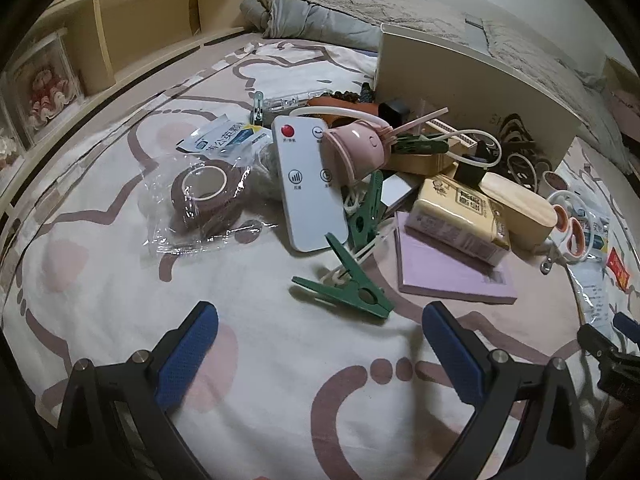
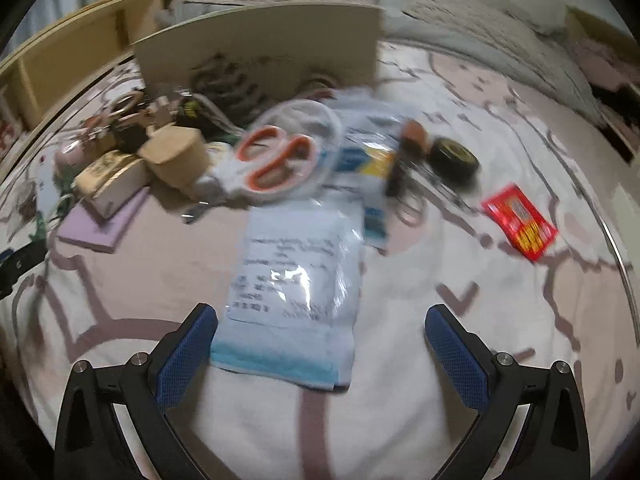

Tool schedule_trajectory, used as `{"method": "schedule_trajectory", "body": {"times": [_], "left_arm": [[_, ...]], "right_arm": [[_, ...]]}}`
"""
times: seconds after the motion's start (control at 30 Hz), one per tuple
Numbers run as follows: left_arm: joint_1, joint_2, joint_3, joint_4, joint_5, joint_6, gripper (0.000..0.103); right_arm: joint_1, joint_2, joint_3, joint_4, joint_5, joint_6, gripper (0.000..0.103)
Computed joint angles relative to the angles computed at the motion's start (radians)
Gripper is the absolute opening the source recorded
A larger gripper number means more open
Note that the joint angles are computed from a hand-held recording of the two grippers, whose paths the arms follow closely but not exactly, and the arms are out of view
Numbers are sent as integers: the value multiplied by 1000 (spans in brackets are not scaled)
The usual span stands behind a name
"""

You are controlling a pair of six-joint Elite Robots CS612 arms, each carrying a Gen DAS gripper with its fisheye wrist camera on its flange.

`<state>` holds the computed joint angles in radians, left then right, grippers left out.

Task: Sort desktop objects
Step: 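Lower the right tool over the white-blue medicine packet while the left tool approaches the green clothespin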

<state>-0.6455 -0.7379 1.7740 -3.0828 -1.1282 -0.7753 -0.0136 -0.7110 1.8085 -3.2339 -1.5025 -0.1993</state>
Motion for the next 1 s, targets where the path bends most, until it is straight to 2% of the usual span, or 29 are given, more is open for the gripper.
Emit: {"method": "schedule_trajectory", "body": {"times": [0.17, 0.37, 0.5, 0.57, 0.63, 0.77, 0.83, 1.0], "left_arm": [[6, 3, -1, 0, -19, -6, 103], [1, 7, -11, 49, -3, 27, 103], [3, 5, -10, 54, -9, 20, 103], [4, 6, -11, 54, -12, 17, 103], [7, 6, -10, 52, -22, 6, 103], [11, 4, -9, 49, -40, -13, 103], [14, 4, -6, 38, -50, -24, 103], [11, 6, -3, 22, -43, -20, 103]], "right_arm": [[-17, -8, 5, 22, -48, 37, 103], [-33, -20, 17, 32, -127, 103, 103], [-41, -29, 28, 37, -137, 149, 103], [-39, -35, 37, 27, -134, 147, 103], [-40, -43, 46, 21, -86, 148, 103], [-24, -47, 45, 12, -44, 168, 103], [-14, -42, 31, 19, -43, 197, 103], [7, -18, -18, 50, -65, 353, 103]]}}
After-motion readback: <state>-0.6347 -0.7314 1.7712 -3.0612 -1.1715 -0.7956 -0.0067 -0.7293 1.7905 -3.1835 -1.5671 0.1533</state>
